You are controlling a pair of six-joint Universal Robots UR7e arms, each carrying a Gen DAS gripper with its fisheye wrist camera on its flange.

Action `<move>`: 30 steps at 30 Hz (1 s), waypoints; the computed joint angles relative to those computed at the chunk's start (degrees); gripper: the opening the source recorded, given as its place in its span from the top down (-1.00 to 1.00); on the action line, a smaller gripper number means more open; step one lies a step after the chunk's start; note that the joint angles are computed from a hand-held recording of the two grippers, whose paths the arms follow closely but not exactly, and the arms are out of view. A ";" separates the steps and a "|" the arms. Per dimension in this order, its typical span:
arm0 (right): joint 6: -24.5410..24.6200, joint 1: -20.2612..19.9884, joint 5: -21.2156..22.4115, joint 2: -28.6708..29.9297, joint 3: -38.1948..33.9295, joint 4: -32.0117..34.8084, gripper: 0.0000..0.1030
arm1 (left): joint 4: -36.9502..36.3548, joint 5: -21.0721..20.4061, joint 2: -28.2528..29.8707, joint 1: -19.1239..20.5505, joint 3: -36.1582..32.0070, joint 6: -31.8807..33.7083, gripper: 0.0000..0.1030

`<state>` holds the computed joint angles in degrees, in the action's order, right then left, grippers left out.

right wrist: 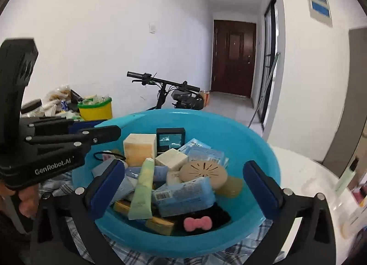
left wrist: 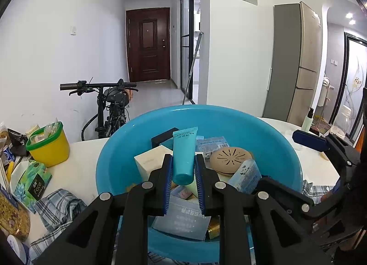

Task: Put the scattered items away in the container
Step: 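Lower both tubes into the basin and open both grippers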

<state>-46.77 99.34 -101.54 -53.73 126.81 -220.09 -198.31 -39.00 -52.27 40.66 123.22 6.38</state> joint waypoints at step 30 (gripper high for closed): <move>3.95 -1.49 0.64 -3.18 0.42 3.61 -0.99 | -3.81 0.35 1.66 0.79 -0.28 1.58 0.41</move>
